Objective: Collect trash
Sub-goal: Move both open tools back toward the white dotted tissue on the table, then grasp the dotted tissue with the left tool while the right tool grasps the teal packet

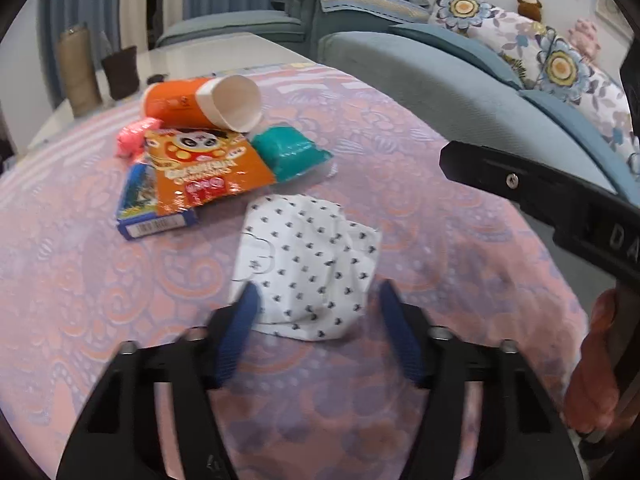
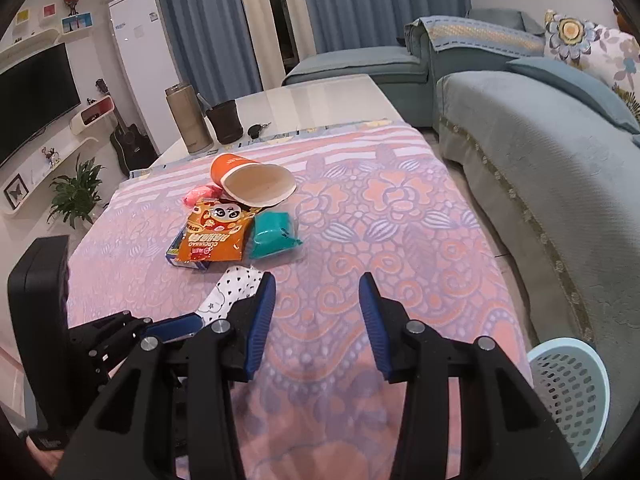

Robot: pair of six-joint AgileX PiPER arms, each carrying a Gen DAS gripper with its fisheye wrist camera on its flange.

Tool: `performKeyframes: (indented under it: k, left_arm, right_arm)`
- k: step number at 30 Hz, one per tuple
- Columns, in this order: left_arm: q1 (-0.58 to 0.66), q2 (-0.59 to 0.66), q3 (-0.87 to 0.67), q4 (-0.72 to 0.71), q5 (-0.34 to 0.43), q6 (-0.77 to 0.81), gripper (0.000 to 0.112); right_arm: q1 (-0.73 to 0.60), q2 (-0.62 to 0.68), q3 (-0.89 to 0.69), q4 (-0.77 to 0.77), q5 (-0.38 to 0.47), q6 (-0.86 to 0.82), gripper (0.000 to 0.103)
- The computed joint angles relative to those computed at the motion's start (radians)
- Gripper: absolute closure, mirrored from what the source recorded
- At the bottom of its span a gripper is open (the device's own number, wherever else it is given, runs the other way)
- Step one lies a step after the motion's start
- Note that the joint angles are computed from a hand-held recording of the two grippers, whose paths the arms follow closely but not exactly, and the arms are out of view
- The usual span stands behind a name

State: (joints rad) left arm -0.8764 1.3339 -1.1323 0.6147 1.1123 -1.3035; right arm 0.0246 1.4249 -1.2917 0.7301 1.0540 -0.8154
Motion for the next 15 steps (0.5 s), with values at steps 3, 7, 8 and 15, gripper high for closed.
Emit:
performKeyframes:
  k: [3,7,8,15]
  left_arm:
    - [0.011,-0.047,0.041,-0.01,-0.052,-0.012,0.103]
    - [-0.022,-0.148,0.123,0.046,-0.107,-0.131,0.108]
    - [-0.042,-0.168,0.131,0.068,-0.092,-0.165,0.108]
    - [-0.205,-0.304,0.224,0.226,0.09,-0.427,0.108]
  right_arm:
    - [0.021,0.032,-0.02,0.003,0.0,0.018,0.063]
    - [0.112,0.07,-0.057,-0.043,-0.04,0.073,0.063]
    - [0.144,0.083,-0.072,-0.064,-0.053,0.099,0.063]
    - [0.298,0.188,-0.172,-0.196,-0.117,0.23,0.063]
